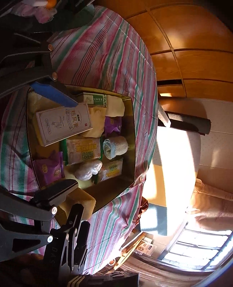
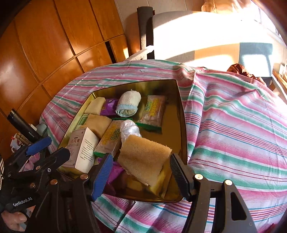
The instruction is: Organize objects
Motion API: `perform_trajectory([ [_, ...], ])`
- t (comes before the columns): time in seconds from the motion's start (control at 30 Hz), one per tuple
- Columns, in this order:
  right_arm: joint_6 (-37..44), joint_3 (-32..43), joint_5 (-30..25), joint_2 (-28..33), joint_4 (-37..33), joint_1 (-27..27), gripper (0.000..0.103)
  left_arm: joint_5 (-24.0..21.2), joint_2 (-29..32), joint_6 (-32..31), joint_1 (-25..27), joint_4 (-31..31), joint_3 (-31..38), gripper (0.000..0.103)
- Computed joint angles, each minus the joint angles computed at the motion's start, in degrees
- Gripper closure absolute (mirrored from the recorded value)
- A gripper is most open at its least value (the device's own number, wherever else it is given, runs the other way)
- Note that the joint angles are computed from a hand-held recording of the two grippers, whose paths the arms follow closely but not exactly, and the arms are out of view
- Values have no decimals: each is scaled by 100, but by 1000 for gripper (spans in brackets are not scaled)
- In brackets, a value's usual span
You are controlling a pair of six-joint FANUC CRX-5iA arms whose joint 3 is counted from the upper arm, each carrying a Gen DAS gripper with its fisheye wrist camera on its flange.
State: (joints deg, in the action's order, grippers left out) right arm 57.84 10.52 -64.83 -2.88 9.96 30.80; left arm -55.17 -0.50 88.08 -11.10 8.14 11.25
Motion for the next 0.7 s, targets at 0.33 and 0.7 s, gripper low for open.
perform_trajectory([
  [0.33,-1415,-953,301,-335,1798,564,36,-64,-136,727,-120,-825,155,0],
  [0.7,-1601,-1160,290,-405,2216,761,36,-438,-49,1515,-330,-1608,520,0],
])
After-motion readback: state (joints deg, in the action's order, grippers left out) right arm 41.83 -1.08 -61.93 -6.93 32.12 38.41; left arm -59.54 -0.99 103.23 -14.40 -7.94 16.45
